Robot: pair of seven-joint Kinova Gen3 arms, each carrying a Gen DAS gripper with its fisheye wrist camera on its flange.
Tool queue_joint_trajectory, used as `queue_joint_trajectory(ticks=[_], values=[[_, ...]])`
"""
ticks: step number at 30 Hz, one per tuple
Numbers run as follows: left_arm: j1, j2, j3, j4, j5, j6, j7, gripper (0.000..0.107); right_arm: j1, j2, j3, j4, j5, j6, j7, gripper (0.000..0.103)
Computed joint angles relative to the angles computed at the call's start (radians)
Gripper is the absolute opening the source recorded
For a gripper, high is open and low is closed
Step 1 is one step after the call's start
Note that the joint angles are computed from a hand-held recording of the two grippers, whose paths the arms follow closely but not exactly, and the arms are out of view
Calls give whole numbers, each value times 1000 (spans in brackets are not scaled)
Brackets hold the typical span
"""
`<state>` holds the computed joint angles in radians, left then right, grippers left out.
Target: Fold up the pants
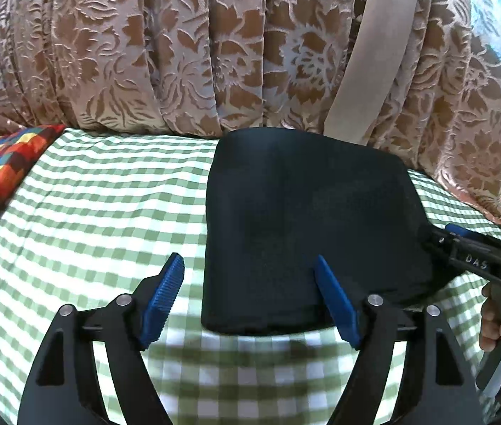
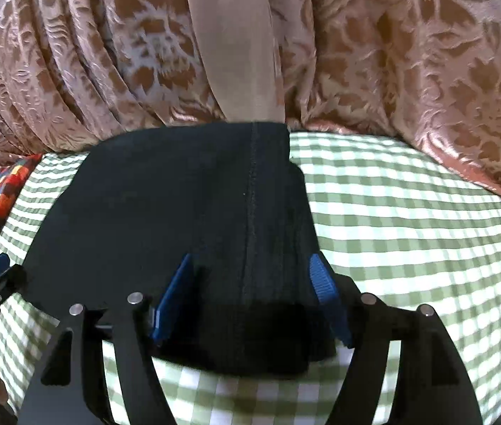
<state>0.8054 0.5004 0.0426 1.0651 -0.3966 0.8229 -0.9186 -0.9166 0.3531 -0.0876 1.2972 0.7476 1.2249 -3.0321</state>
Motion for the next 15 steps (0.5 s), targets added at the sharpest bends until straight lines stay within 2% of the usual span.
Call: queue_joint_trajectory(ticks=[2,4,7,10,15], values=[[25,-18,-9,15,-17,20,21,78,-39,-10,-4,-1,21,38,-34,72],[50,-44,-16,49,-45,8,58,80,-77,-10,-10,-8,43,86,-79,81],[100,-91,-21,112,-115,-9,132,84,-139,-13,-26,-7,94,137,-151,88],[132,-123,-11,156,-179,-14,195,88,-208,12,-36,-42,139,228,-202,93],[187,-154,10,195,-304,40,313,96,-258,25,-47,-57,164,274,-221,98]])
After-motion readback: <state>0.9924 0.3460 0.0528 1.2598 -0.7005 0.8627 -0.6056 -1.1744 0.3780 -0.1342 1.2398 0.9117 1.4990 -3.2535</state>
